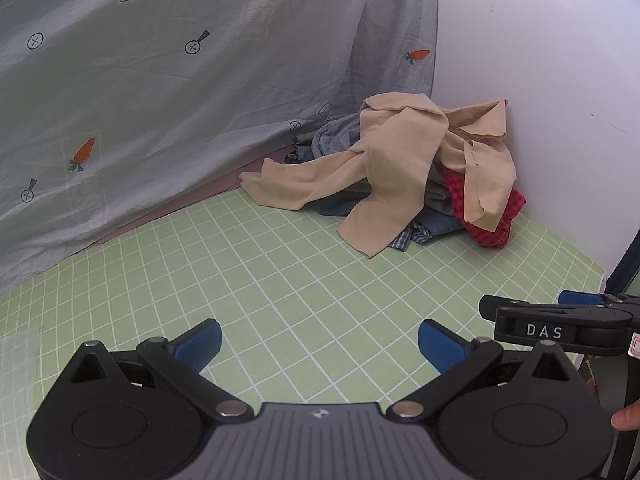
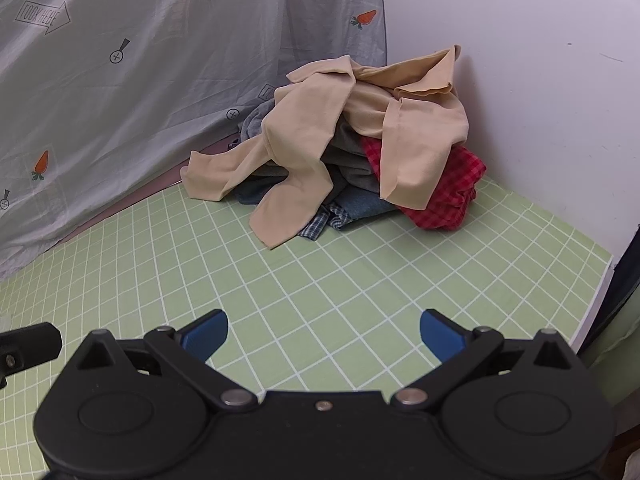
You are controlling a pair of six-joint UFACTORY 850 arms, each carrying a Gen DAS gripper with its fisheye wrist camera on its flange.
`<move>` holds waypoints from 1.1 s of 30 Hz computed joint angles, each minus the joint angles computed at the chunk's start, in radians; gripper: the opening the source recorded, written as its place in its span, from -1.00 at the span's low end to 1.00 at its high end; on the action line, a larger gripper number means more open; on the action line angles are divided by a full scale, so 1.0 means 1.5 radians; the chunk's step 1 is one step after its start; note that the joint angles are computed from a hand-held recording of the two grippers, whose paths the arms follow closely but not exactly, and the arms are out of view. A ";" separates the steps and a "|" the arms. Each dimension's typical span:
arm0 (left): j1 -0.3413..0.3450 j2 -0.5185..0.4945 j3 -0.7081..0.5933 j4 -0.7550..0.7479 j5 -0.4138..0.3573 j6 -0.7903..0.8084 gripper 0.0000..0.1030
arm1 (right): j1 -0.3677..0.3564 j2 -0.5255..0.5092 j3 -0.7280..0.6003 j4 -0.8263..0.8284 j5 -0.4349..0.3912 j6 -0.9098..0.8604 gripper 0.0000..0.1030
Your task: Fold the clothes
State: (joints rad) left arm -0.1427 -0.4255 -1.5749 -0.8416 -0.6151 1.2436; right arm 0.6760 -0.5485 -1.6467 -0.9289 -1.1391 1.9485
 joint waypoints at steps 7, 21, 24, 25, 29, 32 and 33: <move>0.000 -0.003 -0.003 0.005 -0.005 -0.004 1.00 | -0.001 0.000 0.000 0.000 0.001 -0.001 1.00; 0.003 -0.006 -0.007 0.004 -0.018 -0.003 1.00 | -0.001 -0.001 0.000 -0.001 0.005 0.001 1.00; 0.002 -0.006 -0.007 0.008 -0.018 -0.007 1.00 | -0.001 -0.001 0.001 -0.002 0.005 0.003 1.00; 0.002 -0.006 -0.007 0.008 -0.018 -0.008 1.00 | -0.001 0.000 0.001 -0.002 0.006 0.003 1.00; -0.001 -0.011 -0.012 0.005 -0.019 -0.009 1.00 | -0.003 0.002 0.006 -0.010 0.007 0.005 1.00; -0.008 -0.016 -0.019 0.012 -0.013 -0.028 1.00 | -0.008 0.006 0.011 -0.016 0.007 0.001 1.00; -0.011 -0.018 -0.021 0.015 -0.010 -0.035 1.00 | -0.010 0.009 0.014 -0.019 0.008 0.000 1.00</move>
